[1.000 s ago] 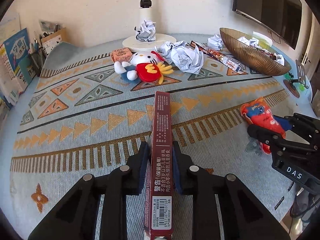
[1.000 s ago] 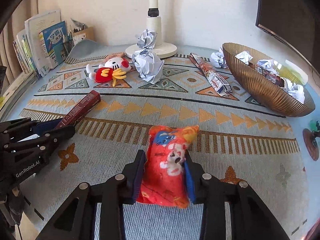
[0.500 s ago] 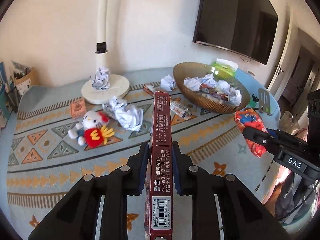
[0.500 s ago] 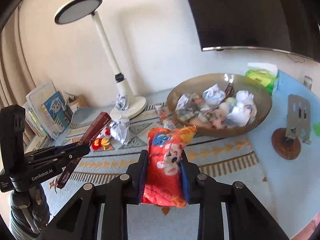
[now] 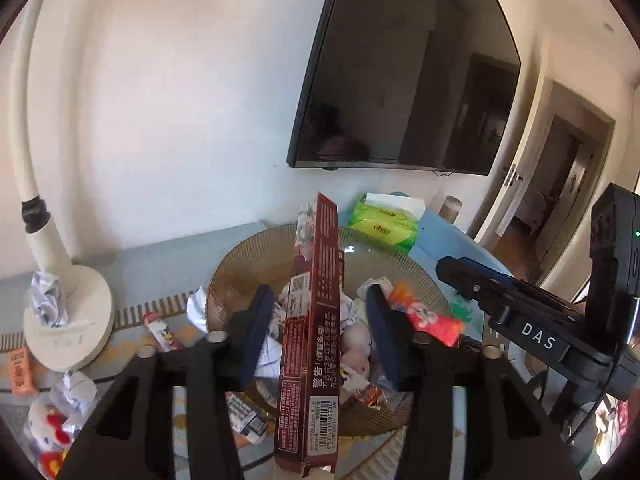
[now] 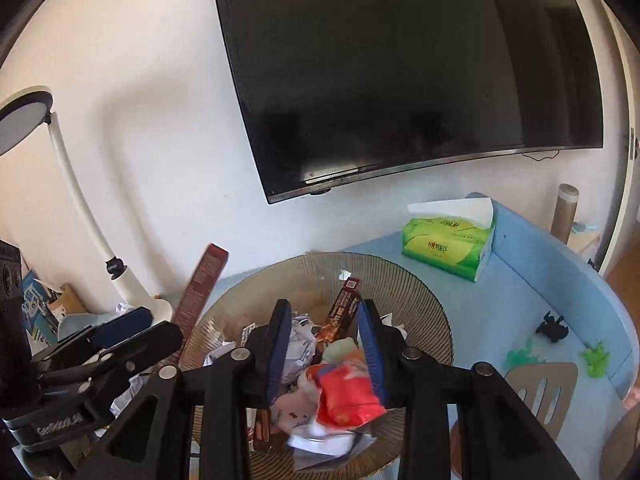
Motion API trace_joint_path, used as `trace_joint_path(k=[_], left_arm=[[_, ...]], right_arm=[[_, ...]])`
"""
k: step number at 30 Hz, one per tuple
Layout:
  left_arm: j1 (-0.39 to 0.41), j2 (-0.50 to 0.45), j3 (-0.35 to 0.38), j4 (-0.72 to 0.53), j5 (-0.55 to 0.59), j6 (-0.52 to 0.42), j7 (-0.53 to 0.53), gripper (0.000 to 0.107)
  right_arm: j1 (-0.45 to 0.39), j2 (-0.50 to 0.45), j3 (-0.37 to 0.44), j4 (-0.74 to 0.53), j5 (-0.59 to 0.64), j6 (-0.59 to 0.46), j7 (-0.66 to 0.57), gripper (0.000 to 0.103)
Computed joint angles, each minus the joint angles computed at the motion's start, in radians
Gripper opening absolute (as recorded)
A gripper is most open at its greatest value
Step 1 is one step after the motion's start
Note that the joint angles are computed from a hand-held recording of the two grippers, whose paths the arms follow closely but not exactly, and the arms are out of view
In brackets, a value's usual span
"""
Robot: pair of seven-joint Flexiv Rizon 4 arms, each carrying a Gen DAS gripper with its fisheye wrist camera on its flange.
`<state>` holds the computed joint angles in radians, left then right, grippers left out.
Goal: Organize objects
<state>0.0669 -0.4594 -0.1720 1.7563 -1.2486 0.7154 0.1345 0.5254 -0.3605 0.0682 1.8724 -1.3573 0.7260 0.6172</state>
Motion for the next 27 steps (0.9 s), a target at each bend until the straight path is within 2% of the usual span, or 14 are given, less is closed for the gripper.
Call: trace_joint_path(k=[1,2,5,7,8,11,14,16,18,19,21,25,27], left_arm=[[-0.015,-0.01,-0.004,-0.007,-0.018,0.048,-0.006,0.099],[-0.011,-0.018,-0.008,-0.011,-0.033,0.051,-0.013,0.099],[0.033,-0.031,0.001,-0.033,0.001,-0.037,-0.076,0.099],[0.059,-0.024,0.009,-0.025,-0.007,-0.064,-0.077,0.099],[0.072,-0.023,0.016,-0.024,-0.007,-0.076,-0.076,0.099],[0.106,-0.006,0.041,-0.008,-0.011,-0.088,-0.073,0.099],[0.163,0.009,0.071,0.009,-0.02,-0.127,-0.038,0.099],[0.219,0.015,0.097,0.012,-0.015,-0.19,-0.013,0.099],[0.256,0.016,0.122,0.024,-0.032,-0.183,0.01,0.102],[0.268,0.016,0.131,0.036,-0.061,-0.152,0.032,0.102],[0.278,-0.002,0.141,0.045,-0.122,-0.056,0.059,0.102],[0.268,-0.078,0.131,0.016,-0.193,0.179,0.097,0.102],[0.269,-0.113,0.118,0.001,-0.192,0.252,0.124,0.102]], right_arm=[[-0.008,0.004,0.0,0.007,0.001,0.017,0.001,0.045],[-0.013,0.009,0.0,0.019,-0.01,0.034,0.015,0.045],[-0.009,0.031,0.012,0.056,-0.033,0.033,0.075,0.05],[-0.008,0.038,0.021,0.073,-0.056,0.047,0.139,0.063],[-0.01,0.042,0.023,0.08,-0.085,0.072,0.182,0.066],[-0.014,0.039,0.032,0.075,-0.186,0.155,0.285,0.066],[0.022,0.008,0.047,0.037,-0.213,0.161,0.287,0.07],[0.06,-0.029,0.048,0.004,-0.247,0.149,0.316,0.088],[0.089,-0.082,0.039,-0.042,-0.306,0.176,0.346,0.096],[0.093,-0.12,0.034,-0.079,-0.329,0.222,0.336,0.097],[0.108,-0.206,0.024,-0.166,-0.289,0.299,0.23,0.097],[0.196,-0.347,0.014,-0.314,0.019,0.171,-0.14,0.097],[0.226,-0.391,0.001,-0.357,0.082,0.138,-0.228,0.097]])
